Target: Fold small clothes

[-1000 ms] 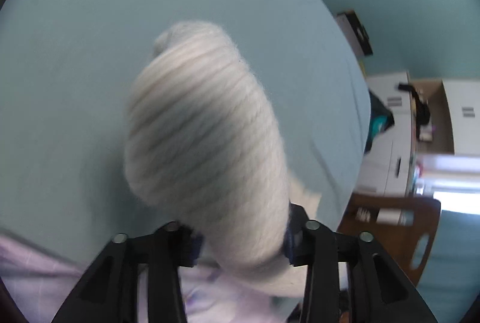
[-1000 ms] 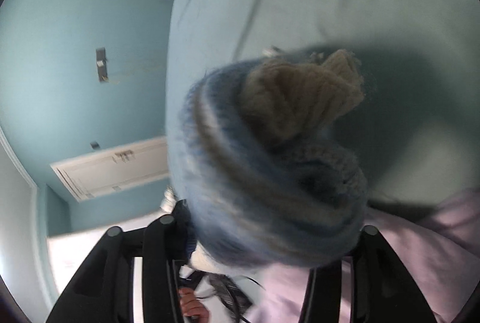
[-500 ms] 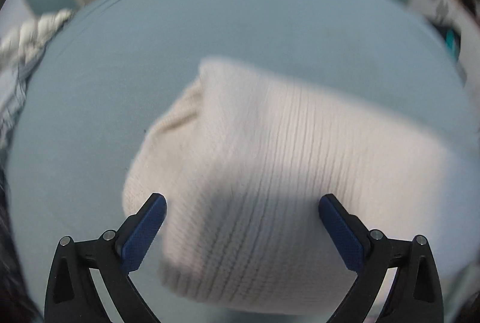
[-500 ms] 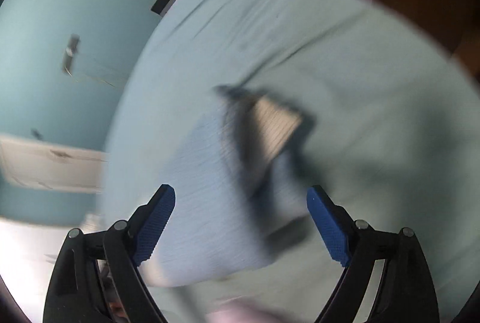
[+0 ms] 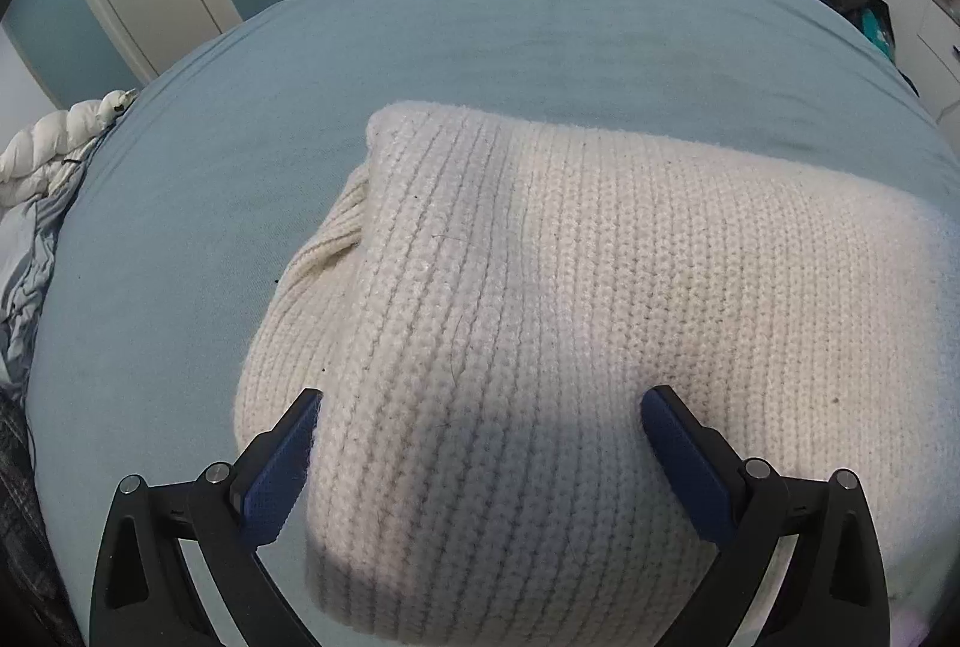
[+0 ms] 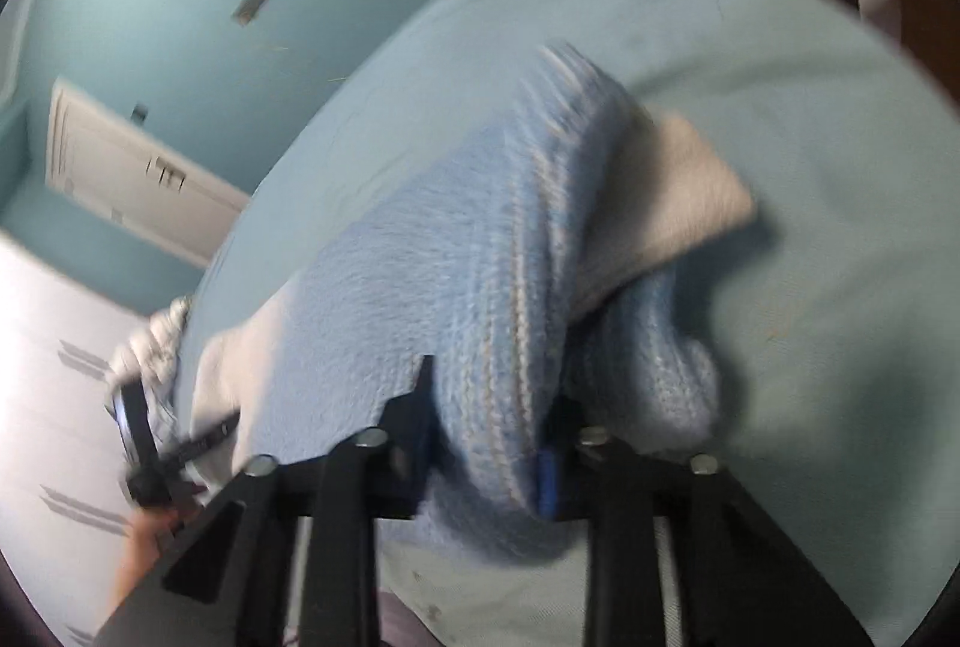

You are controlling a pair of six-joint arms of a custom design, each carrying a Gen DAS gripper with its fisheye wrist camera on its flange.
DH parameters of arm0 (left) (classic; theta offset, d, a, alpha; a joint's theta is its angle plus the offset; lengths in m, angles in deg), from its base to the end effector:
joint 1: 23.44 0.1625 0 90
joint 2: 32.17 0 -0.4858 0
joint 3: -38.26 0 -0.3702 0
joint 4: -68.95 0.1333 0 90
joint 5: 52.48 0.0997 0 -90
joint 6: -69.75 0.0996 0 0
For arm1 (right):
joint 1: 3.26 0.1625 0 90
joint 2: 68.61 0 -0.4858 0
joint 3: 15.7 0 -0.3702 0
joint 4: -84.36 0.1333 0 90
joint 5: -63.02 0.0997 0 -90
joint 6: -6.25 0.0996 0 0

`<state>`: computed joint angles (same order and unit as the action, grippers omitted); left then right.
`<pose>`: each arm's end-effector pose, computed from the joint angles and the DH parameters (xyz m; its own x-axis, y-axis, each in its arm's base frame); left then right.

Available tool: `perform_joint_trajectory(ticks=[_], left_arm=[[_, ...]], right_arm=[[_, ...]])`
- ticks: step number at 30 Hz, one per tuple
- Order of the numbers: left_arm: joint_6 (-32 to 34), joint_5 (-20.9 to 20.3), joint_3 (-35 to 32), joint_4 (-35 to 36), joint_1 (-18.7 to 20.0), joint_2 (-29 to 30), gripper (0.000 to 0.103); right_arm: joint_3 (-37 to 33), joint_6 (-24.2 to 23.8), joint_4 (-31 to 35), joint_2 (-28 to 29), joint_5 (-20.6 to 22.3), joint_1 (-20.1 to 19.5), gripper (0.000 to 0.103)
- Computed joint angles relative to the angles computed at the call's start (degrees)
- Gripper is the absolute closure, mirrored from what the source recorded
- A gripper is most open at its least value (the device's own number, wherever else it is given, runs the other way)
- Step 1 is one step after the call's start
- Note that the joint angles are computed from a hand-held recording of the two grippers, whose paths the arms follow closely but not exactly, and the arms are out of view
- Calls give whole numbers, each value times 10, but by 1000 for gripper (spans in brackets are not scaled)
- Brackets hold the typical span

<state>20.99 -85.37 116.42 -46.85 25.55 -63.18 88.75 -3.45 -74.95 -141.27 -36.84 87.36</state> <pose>-0.3227 -0.7017 0.0547 -0.5974 -0.1415 -0.7893 0.2456 0.9047 -0.3481 0.1227 -0.5970 0.4141 -0.9708 -0.0413 0.2365 -0.1746 0.7975 -0.5774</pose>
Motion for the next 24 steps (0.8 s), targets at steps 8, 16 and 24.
perform_joint_trajectory(ticks=[8, 16, 24], left_arm=[[47, -24, 39, -73, 21, -29, 0], [74, 138, 110, -106, -10, -94, 0], [84, 146, 159, -106, 26, -99, 0]], right_arm=[[26, 40, -102, 35, -7, -50, 84], [9, -88, -318, 101, -351, 114, 14], [0, -224, -343, 195, -334, 99, 13]])
